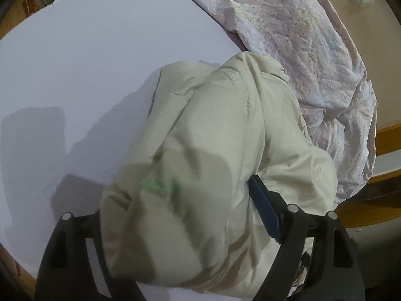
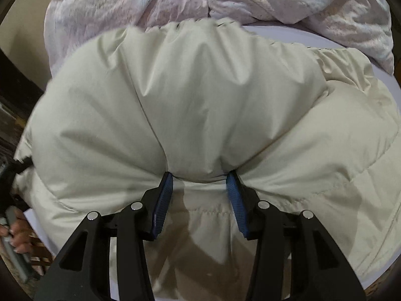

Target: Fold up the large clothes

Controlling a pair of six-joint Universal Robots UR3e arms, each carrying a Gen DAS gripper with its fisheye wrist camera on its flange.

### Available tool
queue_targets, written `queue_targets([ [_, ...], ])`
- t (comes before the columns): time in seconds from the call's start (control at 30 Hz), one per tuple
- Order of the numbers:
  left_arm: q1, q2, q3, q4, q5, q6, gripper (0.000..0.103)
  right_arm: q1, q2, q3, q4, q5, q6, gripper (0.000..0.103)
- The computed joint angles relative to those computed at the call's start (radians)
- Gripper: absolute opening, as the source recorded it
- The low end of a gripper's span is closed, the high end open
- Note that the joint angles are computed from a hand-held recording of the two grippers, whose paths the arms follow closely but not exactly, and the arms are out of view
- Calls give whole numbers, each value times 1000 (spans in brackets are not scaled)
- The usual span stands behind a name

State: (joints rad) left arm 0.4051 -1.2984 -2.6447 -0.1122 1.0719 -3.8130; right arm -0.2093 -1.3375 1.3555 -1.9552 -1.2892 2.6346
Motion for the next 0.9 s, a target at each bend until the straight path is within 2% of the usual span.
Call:
queue_targets([
  [0.13,-28,-72,17,88,23,-45,82,19,-18,62,-85,-25,4,48],
  [0.23,-52,-95,20,152,45,-67,65,24,-32,102,-128,-27,6,48],
  [0.3,-60,-85,23,168,47,-59,46,27,-41,121,-146,-30,5,48],
  [0.4,-63,-40,39,156,29,-43,32,34,-43,140,-172,-37,5,47],
  [0.63,-140,44,154,149,2,-27,27,50,-33,154,-212,-50,4,47],
  [0.9,-375,-93,434,187,65,-46,27,24,-19,121,-163,-7,-22,47],
])
